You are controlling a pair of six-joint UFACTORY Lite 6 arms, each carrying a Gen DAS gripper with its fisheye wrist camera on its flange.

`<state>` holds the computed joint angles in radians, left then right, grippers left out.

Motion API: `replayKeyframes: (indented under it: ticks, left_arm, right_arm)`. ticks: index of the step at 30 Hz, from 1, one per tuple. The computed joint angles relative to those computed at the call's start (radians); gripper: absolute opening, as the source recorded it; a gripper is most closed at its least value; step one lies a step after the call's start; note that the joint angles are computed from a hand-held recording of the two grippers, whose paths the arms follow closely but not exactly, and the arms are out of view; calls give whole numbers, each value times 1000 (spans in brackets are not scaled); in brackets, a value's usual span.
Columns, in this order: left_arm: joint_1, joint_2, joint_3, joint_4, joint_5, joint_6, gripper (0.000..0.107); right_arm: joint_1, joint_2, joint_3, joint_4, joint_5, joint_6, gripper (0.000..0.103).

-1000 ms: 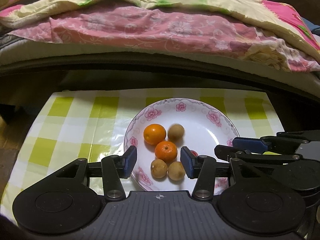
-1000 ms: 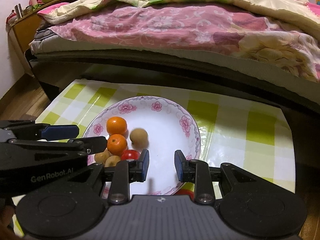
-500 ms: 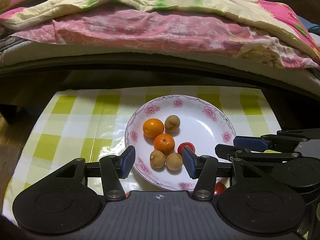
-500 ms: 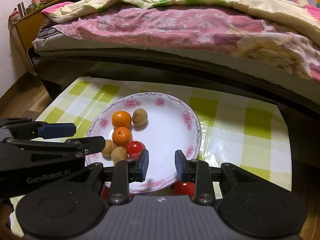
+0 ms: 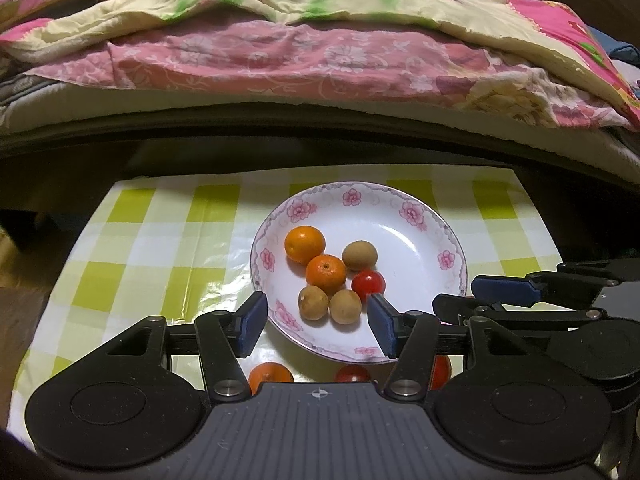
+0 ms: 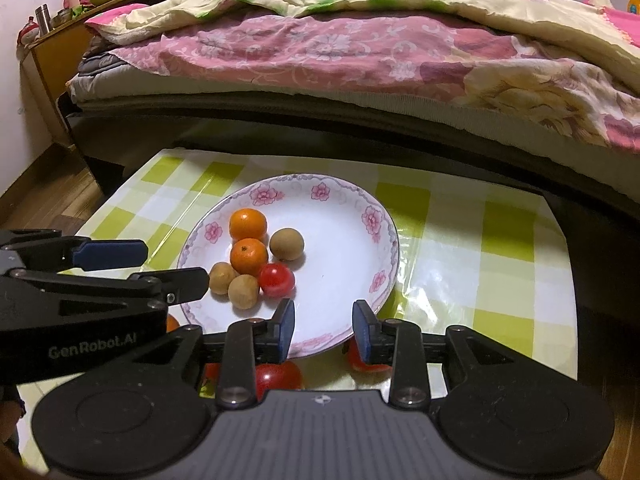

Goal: Organize fruits
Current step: 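Withdraw both tools from the plate toward the remaining fruit, then close the left tool on a tangerine while the right tool grasps the large red tomato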

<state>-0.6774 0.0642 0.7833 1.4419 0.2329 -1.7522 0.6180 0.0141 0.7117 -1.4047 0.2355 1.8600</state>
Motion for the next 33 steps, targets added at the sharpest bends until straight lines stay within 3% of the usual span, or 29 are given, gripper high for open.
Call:
replayKeyframes:
  ticks: [19,33]
  left_arm:
    - [-17,-88,-102,-56,-4,54,71]
    - [34,-157,-240,-20,-46,50,72]
  right_arm:
    - [73,-59,-88,85,2,-37,39]
    - [102,-45,-116,-17,-46,34,46]
